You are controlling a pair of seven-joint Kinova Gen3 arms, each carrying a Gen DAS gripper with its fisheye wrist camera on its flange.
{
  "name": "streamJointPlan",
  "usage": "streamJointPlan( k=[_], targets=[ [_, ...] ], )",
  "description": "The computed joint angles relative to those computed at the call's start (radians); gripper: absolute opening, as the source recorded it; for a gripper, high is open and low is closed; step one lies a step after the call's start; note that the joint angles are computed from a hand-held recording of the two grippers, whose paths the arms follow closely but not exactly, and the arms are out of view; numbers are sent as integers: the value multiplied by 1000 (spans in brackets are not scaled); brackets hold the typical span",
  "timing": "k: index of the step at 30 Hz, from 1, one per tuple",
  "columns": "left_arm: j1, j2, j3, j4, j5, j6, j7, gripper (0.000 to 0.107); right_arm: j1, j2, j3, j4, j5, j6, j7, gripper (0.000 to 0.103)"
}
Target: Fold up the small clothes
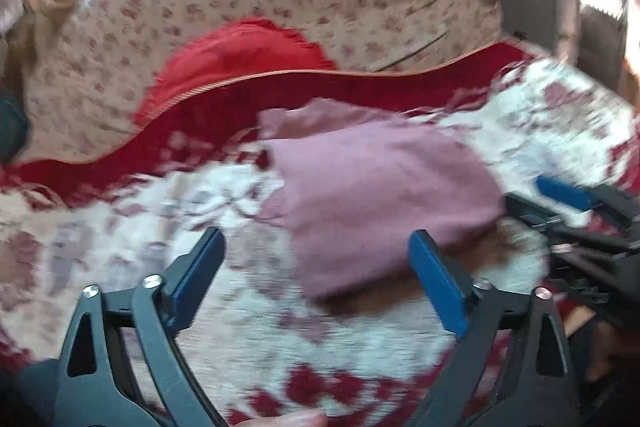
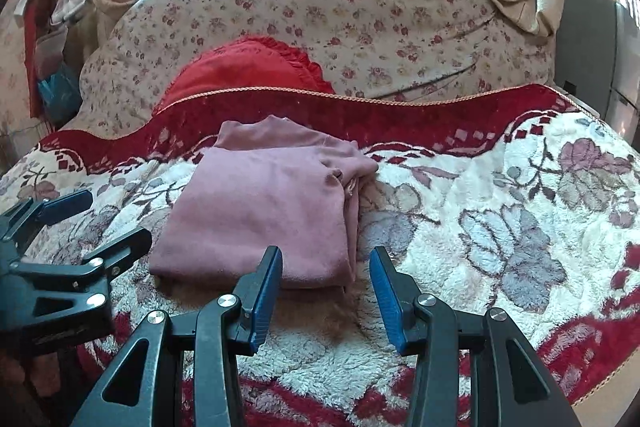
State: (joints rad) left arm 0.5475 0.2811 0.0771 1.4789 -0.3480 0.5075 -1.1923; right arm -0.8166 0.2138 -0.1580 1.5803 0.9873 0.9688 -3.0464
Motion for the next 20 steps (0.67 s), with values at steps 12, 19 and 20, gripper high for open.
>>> streamJointPlan(
  k=[12,19,20],
  targets=[
    [-39,66,37,-134,179,217,-163,103,7,-11,-5,14,5,-11,-14,44],
    [-55,72,46,-123,191,239,-168,103,8,-8,-6,11,-5,-23,2,44],
    [-55,73,49,-124,190,240,-176,103,7,-7,-6,11,-3,-24,2,44]
  ],
)
